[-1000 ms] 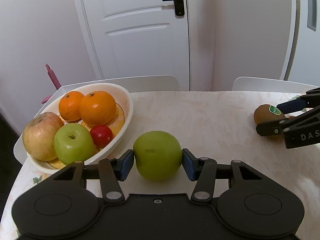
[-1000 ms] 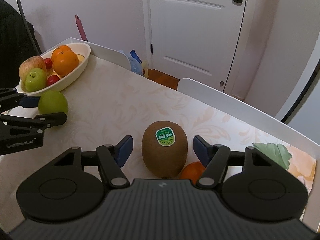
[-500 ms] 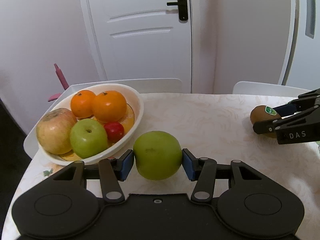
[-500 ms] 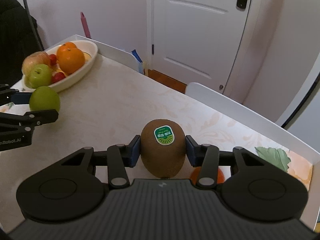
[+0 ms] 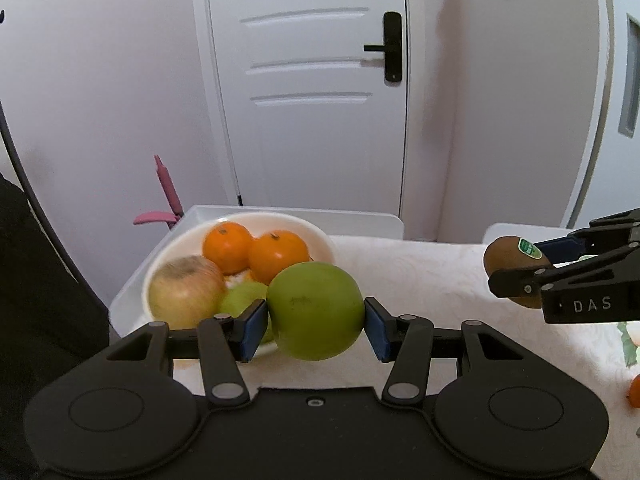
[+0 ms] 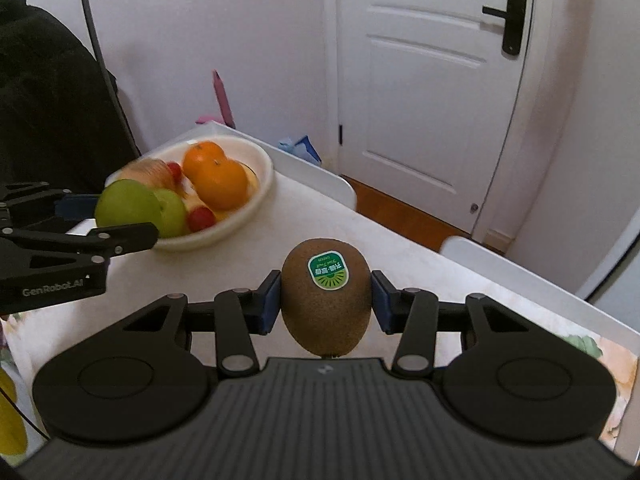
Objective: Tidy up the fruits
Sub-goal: 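Carry the green apple and the kiwi over the bowl with both tools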
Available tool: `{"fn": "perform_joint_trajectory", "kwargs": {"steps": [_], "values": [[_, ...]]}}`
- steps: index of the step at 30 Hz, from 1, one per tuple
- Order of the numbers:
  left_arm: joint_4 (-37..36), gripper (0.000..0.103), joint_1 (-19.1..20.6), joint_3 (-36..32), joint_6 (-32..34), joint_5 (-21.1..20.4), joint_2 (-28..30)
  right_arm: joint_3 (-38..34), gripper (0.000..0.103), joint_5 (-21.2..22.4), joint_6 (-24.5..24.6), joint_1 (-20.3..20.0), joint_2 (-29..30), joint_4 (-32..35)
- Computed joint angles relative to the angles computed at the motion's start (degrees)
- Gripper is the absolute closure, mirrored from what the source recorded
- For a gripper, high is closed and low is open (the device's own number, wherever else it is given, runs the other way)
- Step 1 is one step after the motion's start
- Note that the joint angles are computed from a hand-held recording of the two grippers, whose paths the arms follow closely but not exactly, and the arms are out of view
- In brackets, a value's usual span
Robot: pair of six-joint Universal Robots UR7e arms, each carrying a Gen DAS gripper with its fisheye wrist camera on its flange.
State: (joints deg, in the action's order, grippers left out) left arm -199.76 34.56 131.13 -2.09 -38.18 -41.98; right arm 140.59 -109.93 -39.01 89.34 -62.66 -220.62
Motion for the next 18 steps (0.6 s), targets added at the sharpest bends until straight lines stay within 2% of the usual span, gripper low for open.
{"fn": "perform_joint_trajectory", "kwargs": {"steps": [8, 18], "values": [[2.3, 0.047, 3.7, -1.0, 6.9, -3.2, -6.7, -5.4, 0.042, -5.3, 7.4, 7.3, 4.3, 2.2], [4.6, 0.047, 12.1, -6.9, 18.4, -10.3, -10.0, -14.1, 0.042, -11.5, 14.5, 12.9, 12.1, 4.0]]}}
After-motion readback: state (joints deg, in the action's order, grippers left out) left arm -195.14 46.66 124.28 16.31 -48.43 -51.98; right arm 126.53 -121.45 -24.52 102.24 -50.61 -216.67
